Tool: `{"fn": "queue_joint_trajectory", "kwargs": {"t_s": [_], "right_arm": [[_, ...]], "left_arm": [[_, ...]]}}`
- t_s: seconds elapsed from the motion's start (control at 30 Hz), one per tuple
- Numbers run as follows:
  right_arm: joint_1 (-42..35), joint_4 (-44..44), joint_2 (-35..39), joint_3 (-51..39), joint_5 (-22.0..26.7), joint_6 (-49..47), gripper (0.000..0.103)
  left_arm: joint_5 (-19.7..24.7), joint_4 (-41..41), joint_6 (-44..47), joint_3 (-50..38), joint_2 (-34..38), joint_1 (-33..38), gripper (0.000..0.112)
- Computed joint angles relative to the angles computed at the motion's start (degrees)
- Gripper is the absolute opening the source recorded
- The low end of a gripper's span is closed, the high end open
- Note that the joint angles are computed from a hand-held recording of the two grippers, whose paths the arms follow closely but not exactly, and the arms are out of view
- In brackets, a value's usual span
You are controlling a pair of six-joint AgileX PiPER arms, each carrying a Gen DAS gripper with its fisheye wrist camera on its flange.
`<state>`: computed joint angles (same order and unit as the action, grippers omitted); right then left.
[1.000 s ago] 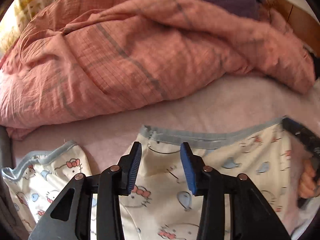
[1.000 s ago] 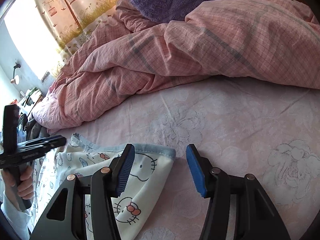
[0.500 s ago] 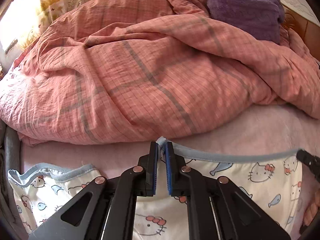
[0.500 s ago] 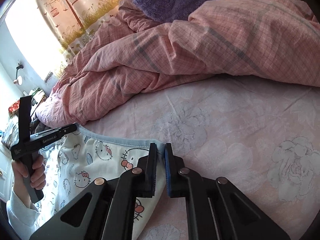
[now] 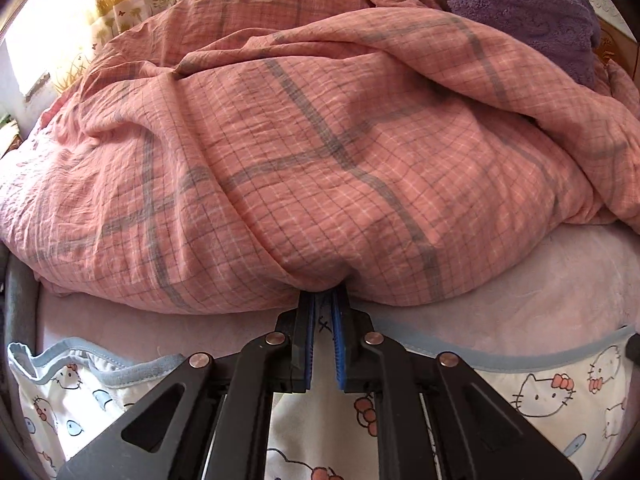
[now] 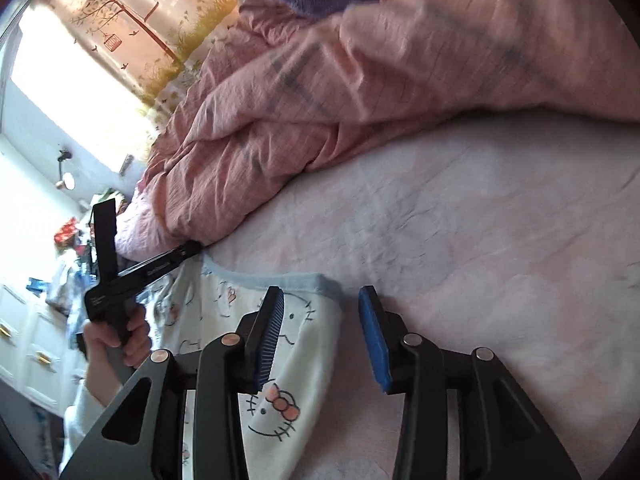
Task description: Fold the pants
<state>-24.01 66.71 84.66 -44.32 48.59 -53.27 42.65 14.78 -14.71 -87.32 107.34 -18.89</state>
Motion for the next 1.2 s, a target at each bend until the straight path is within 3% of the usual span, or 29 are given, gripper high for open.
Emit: {"fn": "queue_joint_trajectory", "kwargs": {"t_s": [0.07,0.1,0.13,0.23,0.33,0.4,0.5,0.57,0.63,0.77,0.83,0.9,0.97,1.03,1.13,1.2], "right_arm": [[0.41,1.06,-0.03,0.25,-0.78,-0.76,0.041],[1.17,0.97,-0.67,0.82,-2.58,-0.06,0.030],[1.93,-0.20,-1.05,0.91,-3.94,1.32,0.005],[2.67,0.99,-4.13,2.42,-5.38,-1.25,0.004],[4.47,7.29,-14.54,7.69,-12.92,-9.60,0.004],[6.58,7.18,-18.17,8.97,-16.87,-9.23,0.004],[12.72,-7.38,-14.24,6.00,-23.37,5.86,0.004],[13.28,-16.86,-8.04,2.24,-21.16,15.87,0.004],[12.69,-18.58,-4.66,-0.19,-18.91,17.57,0.004],[15.46,-23.91,-5.46,0.20,-22.36,21.55,0.004],[14.96,-22.12,-5.67,0.35,-22.08,20.09,0.005],[13.39,-17.88,-5.78,0.60,-21.22,16.59,0.009],[10.65,-10.99,-6.63,1.70,-19.78,10.14,0.024],[9.16,-2.97,-7.32,3.64,-19.27,1.97,0.051],[9.74,-1.14,-9.26,4.81,-22.61,0.79,0.052],[8.05,2.63,-9.61,4.98,-21.13,-2.34,0.052]], "left_arm": [[-0.48,2.10,-2.55,0.39,0.20,-0.43,0.009],[-0.60,2.34,-2.95,0.35,0.41,-0.40,0.009],[-0.78,2.41,-3.15,0.25,0.67,-0.30,0.009],[-2.80,3.85,-4.24,1.84,-0.29,-0.43,0.008],[-7.37,2.55,-2.12,6.31,-4.27,-0.34,0.008],[-7.84,4.78,-4.91,6.96,-5.53,-0.62,0.008],[-6.61,3.63,-4.00,5.20,-3.75,-0.35,0.008],[-6.28,4.15,-4.37,4.12,-1.66,-0.38,0.009],[-8.05,7.11,-6.66,5.21,-0.76,-0.89,0.010],[-7.94,7.80,-6.57,5.13,-0.59,-1.30,0.010],[-8.34,6.90,-4.12,5.59,-1.44,-0.81,0.012],[-10.51,8.17,-3.77,8.03,-3.60,-0.96,0.024],[-15.58,13.89,-10.61,14.02,-7.65,-1.48,0.059],[-17.69,24.26,-22.07,18.37,-12.09,-2.09,0.082],[-14.16,40.12,-38.28,21.14,-17.87,-3.92,0.083],[-17.93,42.03,-41.02,24.45,-22.68,-1.32,0.083]]}}
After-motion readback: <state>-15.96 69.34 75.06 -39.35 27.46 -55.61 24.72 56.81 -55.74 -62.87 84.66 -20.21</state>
